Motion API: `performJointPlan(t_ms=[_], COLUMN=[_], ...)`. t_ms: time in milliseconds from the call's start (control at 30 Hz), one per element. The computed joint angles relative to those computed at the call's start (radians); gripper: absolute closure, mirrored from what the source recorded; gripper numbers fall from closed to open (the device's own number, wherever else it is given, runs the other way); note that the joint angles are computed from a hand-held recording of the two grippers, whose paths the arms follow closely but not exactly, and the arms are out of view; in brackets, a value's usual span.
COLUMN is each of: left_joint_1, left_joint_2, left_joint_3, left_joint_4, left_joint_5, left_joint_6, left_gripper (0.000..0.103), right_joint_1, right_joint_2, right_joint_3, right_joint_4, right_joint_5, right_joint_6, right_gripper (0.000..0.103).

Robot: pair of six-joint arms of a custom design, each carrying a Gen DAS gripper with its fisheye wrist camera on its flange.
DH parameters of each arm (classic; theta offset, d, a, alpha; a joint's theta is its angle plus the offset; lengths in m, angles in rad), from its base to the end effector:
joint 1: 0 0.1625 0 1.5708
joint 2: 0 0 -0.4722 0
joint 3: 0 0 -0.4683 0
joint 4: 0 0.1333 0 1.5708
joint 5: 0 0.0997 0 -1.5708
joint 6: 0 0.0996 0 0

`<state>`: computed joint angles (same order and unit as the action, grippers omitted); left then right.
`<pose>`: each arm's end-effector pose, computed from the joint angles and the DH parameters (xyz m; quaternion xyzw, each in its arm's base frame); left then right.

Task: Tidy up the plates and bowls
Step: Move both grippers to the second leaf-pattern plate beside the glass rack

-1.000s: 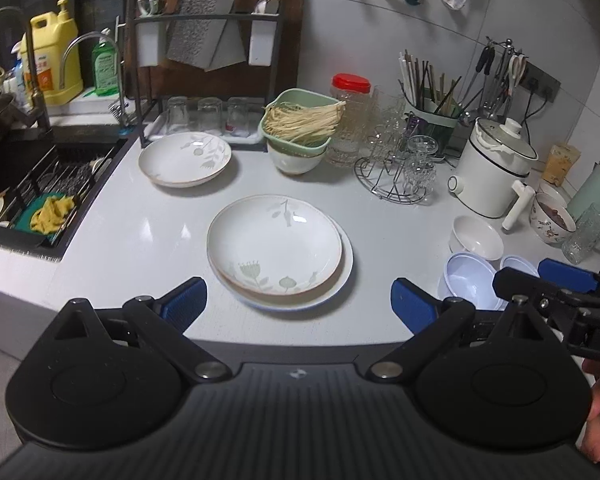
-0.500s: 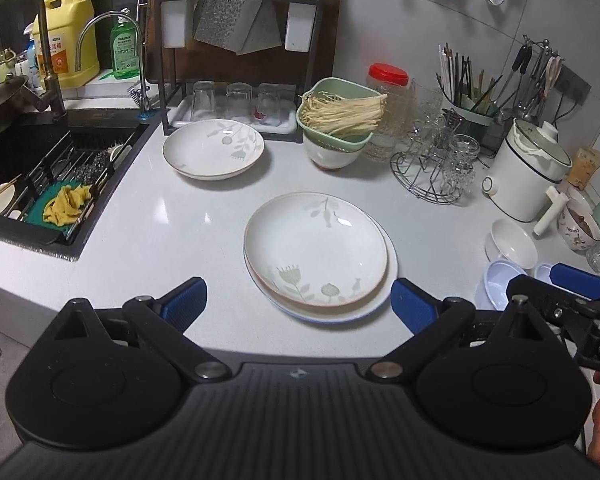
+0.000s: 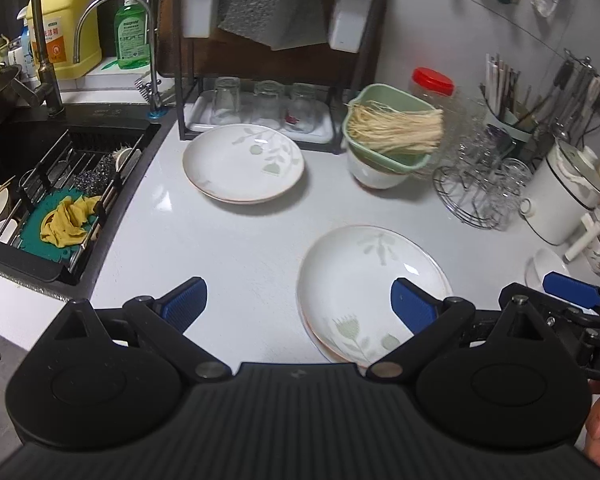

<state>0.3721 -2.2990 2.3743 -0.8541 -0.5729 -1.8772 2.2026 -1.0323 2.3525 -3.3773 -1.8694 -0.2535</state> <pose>-0.0928 -0.2692 0.3708 -0.0955 0.8254 -0.4301 0.3530 0.3739 -0.3347 0.0766 0.3787 -0.8826 0.2610 0.0970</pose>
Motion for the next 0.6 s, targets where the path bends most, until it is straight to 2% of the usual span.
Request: performJointPlan(t_ms=[133, 267, 400, 600], left_joint_1=[0.131, 0.271, 0.434, 0.658], left_joint_2=[-0.042, -0.085, -0.101, -0.013], left_joint_3=[-0.003, 0.014, 0.046, 0.057], left_joint_4=[-0.114, -0.314, -0.676, -1.194], left_joint_5=[0.064, 0.114, 0.119, 0.037], left_joint_6=[0.178, 0.410, 0.756, 1.256], left_gripper=[0.003, 0.003, 0.003, 0.003], right_joint_1=[0.006, 0.015, 0.030, 0.045], right_joint_2=[0.088, 0.167, 0.245, 0.348], right_joint_3=[-0.066, -0.140, -0.225, -0.337], right_joint_4=[0.000, 0.046, 0.094, 0.136], right_joint_5=[-0.005, -0.011, -0.035, -0.070], right_joint_6=[0.016, 0.030, 0.055, 0.123], right_gripper=[0.007, 0.007, 0.007, 0.008])
